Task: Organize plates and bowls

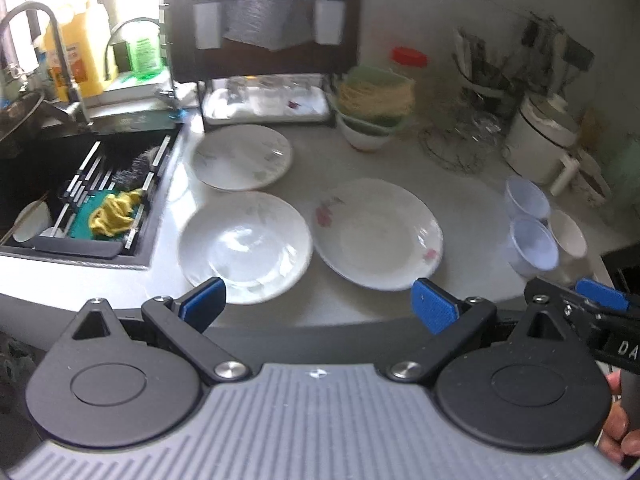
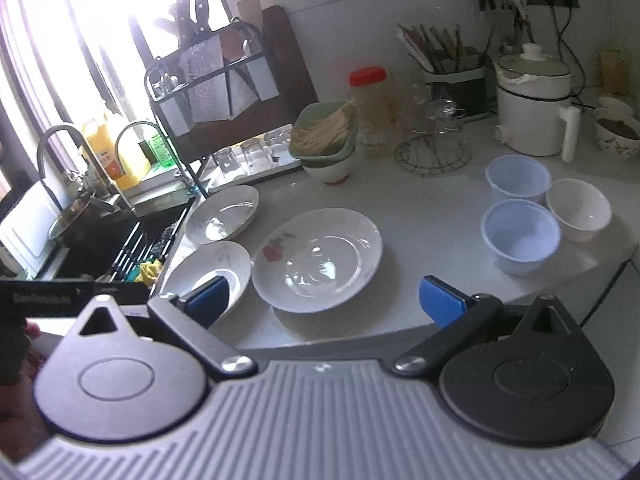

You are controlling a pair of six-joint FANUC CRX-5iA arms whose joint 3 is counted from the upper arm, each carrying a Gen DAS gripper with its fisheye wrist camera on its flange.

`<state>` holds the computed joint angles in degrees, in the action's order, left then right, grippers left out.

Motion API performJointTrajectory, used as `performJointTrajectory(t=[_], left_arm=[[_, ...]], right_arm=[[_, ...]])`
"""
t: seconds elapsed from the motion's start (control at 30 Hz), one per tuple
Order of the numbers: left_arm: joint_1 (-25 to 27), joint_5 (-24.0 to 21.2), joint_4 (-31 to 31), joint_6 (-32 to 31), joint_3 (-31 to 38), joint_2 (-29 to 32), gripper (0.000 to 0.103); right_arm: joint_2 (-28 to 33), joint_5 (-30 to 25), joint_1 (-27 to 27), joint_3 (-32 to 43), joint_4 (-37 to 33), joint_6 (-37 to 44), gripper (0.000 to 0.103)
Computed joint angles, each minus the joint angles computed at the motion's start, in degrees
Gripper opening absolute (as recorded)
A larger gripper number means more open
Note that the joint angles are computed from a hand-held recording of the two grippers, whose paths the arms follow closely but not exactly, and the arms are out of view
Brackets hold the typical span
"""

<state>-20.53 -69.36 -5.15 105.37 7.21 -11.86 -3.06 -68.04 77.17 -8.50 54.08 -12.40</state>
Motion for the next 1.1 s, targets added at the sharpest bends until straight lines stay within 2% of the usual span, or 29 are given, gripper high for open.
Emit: performJointTrajectory(t=[0.23,0.4,0.53,0.77,0.87,1.1], left_arm=[[6.8,0.8,2.6,-2.4,-0.2,1.7,0.101],[11.1,2.5,5.3,-5.4,-1.1,3.0,0.101],[14.9,3.7,8.5,-9.2,-2.4,4.2,0.101],[20.6,5.1,14.0,-18.3,-3.4,6.9,0.101],[23.1,5.7,17.2,-24.3,-3.7,8.2,0.101],[27.1,6.5,22.6,-37.1,-4.9,11.0,0.101]], right_arm=[[4.1,5.4,-3.5,4.4,-1.9,4.9,0.103],[9.6,4.5,-5.1,11.1,-5.9,10.8,0.103],[12.9,5.1,-6.3,14.9,-8.2,12.3,0.103],[19.1,4.1,-7.5,21.7,-9.1,12.5,0.103],[21.8,4.6,-7.8,25.1,-9.6,12.9,0.103],[28.4,1.3,-8.1,33.9,-12.7,13.3,0.103]])
